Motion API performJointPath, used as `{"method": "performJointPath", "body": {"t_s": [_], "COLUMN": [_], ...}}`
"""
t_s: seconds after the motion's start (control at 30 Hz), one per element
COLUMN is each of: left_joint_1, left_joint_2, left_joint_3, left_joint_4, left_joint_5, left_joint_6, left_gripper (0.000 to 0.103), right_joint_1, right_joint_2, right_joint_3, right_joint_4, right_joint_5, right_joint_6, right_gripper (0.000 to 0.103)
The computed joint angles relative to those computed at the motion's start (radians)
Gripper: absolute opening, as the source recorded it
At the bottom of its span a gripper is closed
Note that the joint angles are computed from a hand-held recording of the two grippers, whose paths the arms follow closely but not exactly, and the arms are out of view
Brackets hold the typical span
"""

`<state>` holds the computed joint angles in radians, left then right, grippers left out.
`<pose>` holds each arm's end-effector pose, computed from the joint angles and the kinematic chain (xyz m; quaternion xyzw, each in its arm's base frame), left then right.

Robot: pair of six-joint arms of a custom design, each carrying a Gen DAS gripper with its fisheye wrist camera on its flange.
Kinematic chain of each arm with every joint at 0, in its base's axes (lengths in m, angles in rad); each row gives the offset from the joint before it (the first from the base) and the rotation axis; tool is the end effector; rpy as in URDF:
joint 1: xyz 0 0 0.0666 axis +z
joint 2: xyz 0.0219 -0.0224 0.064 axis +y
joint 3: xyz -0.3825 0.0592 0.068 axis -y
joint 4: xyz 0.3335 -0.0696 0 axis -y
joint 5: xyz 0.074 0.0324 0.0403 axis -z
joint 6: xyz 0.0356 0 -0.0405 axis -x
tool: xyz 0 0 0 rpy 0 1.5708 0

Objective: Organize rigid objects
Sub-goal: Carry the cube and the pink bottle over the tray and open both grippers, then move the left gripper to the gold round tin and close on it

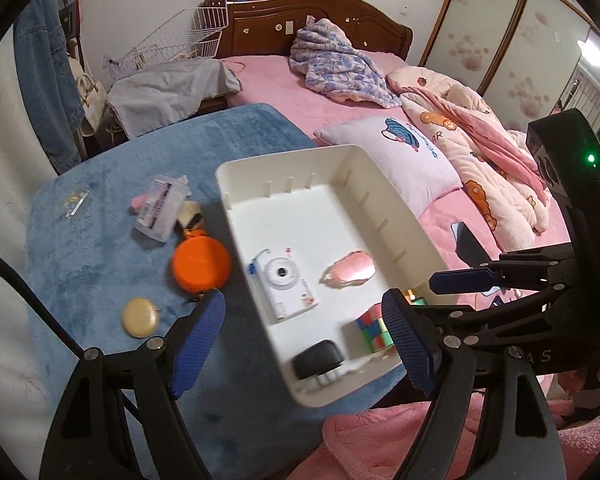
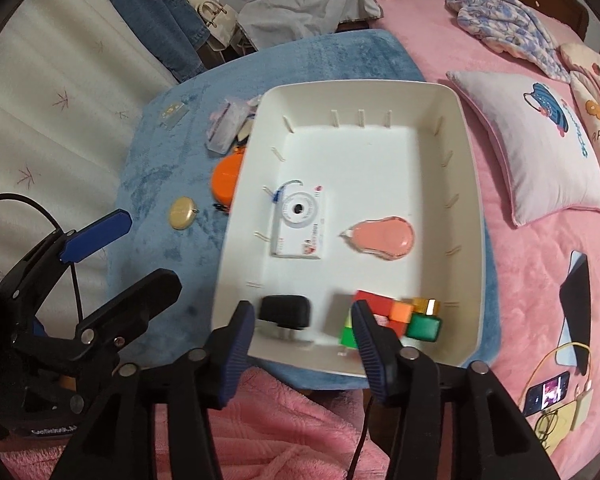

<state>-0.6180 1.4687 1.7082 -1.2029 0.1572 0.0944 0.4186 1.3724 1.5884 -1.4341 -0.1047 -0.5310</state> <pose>0.3525 -0.2579 0.5074 0.2689 0.9128 -0.1742 0.2533 0.3427 0.1561 0.4877 0.0461 0.9821 0.1259 0.1323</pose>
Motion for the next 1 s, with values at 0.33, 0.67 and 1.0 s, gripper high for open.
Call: {"method": "performJointPath", "body": {"t_s": [0.33,0.67,1.0], "left_joint_1": [0.171,0.311,0.377], "left_joint_2": [-0.021,0.016,0.13], "left_joint_3": [-0.009,-0.026,0.013], "left_joint_4": [-0.072,-0.192,-0.243], "left_joint_5": [0.081,0.169,0.129], "left_joint_6": [-0.167,-0.352,-0.444], "left_gripper": [0.084,0.084,0.084], "right_joint_1": [0.133,0.188,0.297], "right_joint_2": [0.076,0.04,-0.074], "right_joint_3": [0.089,0.012,-0.196], "right_joint_4": [0.019,0.103,0.377], "right_joint_5": [0.059,0.088,0.11], "right_joint_6": [-0.23,-0.615,-1.158], "right_gripper": [0.072,0.079,0.083]}}
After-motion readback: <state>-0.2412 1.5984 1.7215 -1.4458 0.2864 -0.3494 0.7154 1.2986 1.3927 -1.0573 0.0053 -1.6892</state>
